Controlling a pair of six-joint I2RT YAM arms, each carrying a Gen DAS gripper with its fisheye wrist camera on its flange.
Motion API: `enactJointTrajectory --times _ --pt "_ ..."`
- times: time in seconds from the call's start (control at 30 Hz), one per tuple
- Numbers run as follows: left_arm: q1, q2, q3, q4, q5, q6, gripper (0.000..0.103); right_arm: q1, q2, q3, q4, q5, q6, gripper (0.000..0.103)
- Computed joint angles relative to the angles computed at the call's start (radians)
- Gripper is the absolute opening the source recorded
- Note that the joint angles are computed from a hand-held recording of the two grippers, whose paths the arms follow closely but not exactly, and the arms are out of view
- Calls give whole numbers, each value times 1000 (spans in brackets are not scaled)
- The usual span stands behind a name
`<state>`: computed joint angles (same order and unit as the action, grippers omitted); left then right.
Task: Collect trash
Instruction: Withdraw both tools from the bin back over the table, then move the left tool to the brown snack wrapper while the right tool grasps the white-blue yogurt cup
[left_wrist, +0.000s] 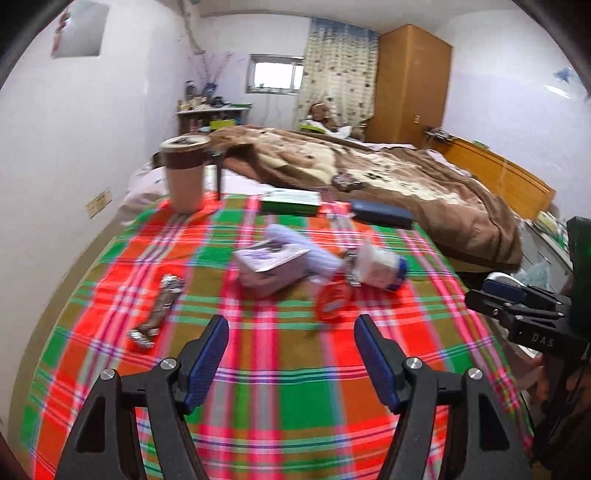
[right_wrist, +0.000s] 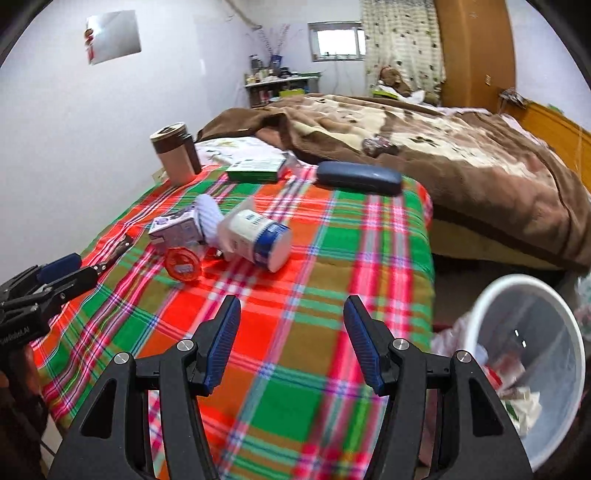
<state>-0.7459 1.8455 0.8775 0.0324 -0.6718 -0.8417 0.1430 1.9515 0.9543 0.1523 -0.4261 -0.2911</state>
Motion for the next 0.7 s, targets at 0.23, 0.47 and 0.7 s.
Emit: enactJointTrajectory --times 0.23,0.47,0.7 --pt "112 -73 -137 19 25 18 70 64 76 112 -56 45 -10 59" --pt "225 -66 -221 94 105 43 70 111 160 227 -89 92 -37 60" --pt "293 -18 -230 146 170 76 70 130 234 342 -142 73 -85 59"
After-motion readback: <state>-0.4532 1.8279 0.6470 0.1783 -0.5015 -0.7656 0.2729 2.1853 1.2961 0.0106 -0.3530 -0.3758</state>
